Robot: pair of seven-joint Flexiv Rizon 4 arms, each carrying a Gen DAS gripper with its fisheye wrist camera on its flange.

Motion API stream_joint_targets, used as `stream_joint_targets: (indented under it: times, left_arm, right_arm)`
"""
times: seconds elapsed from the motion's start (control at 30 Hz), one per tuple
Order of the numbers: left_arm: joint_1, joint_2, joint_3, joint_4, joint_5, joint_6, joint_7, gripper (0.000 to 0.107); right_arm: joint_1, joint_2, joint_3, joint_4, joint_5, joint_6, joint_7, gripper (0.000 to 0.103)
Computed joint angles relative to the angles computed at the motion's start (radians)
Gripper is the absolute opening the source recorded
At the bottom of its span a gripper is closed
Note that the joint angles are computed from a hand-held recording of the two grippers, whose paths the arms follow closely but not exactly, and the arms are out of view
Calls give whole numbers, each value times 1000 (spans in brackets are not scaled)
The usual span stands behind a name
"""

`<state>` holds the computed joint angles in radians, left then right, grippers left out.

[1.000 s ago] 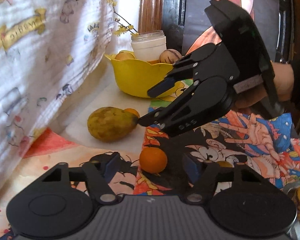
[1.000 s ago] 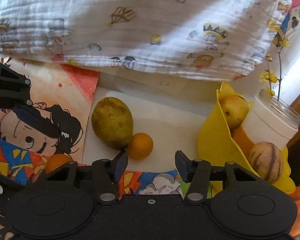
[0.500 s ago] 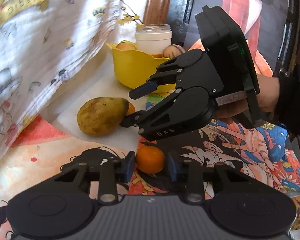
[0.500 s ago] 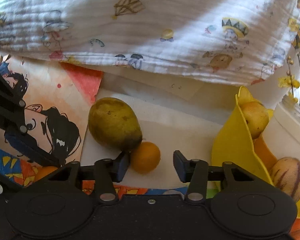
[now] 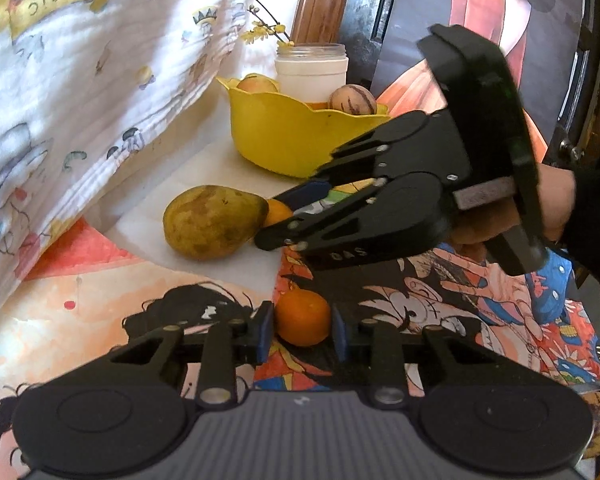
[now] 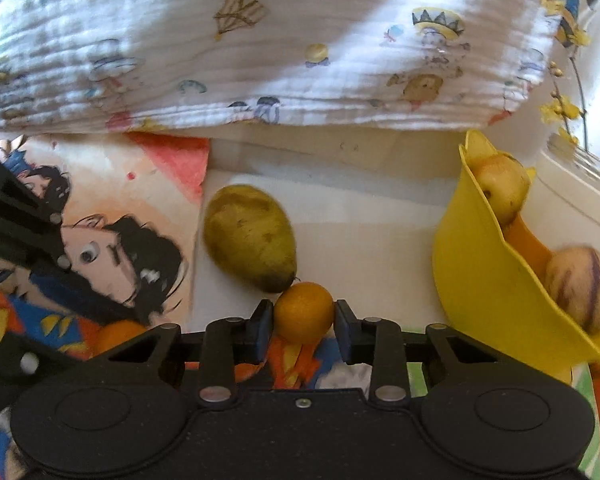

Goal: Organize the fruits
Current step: 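Grasp a small orange with the left gripper while the right grasps another orange, then carry the orange with the left tool while the right tool carries its orange to the tray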

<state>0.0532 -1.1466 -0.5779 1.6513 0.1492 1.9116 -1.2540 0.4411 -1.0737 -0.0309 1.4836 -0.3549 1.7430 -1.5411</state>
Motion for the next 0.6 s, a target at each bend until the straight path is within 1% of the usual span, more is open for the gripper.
stream_joint_targets:
  times: [0.1,0.2,0.33,0.5,0.6]
  left_arm:
    - [31,18,-36,38,-22,-38,-29,32]
    - [49,37,-53,82,-46,-34,-66,32]
    - [78,67,-72,151,-43,3,-128,32]
    - [72,143,-45,244,-1,84,-212,32]
    - [67,196,-30,299,30,123,-267,32]
  right_arm:
    - [28,51,-23,85,39,26,23,34]
    - [53,110,-38,177,77,55,43,34]
    - [97,191,-60,304,132,113,53,34]
    - [178,297,-101,455,219,179,31,34]
    - [273,372,-160,562,304,223,-5,34]
